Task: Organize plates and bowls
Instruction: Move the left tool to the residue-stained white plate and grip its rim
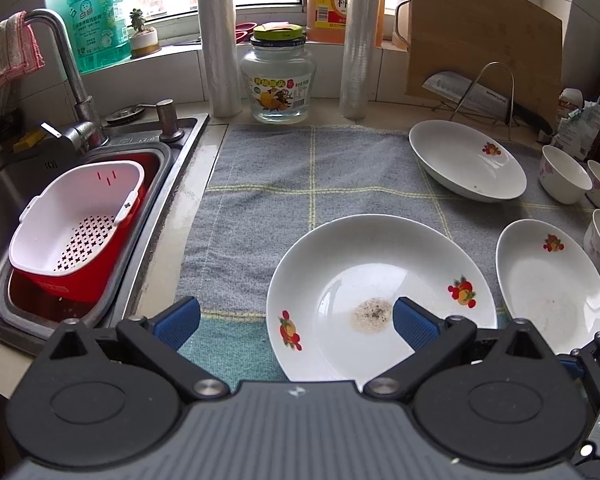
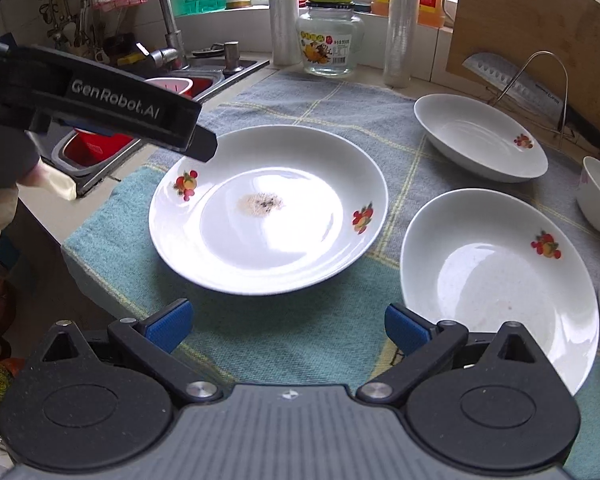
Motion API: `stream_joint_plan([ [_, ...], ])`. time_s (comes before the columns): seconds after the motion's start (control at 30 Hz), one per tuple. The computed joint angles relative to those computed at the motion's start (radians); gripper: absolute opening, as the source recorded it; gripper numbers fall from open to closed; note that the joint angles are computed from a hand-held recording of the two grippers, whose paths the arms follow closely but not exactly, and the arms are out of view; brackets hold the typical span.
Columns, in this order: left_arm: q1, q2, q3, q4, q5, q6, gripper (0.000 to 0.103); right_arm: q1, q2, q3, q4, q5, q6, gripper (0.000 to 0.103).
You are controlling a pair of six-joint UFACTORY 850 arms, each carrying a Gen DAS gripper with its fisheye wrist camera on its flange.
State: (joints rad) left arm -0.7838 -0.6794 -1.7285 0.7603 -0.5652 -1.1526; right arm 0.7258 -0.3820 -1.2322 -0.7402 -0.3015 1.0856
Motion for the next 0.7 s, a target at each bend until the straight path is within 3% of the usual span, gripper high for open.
stream_joint_plan([
  [0.33, 0.055, -0.016, -0.004, -0.109, 0.076, 0.184, 0.102, 0.036, -0.095, -0.083, -0.055, -0.055, 0.084, 0.103],
  [0.7, 0.094, -0.130, -0.169, -0.389, 0.077, 0.606, 0.102, 0.044, -0.092, -0.054, -0.308, -0.050, 0.316, 0.103],
])
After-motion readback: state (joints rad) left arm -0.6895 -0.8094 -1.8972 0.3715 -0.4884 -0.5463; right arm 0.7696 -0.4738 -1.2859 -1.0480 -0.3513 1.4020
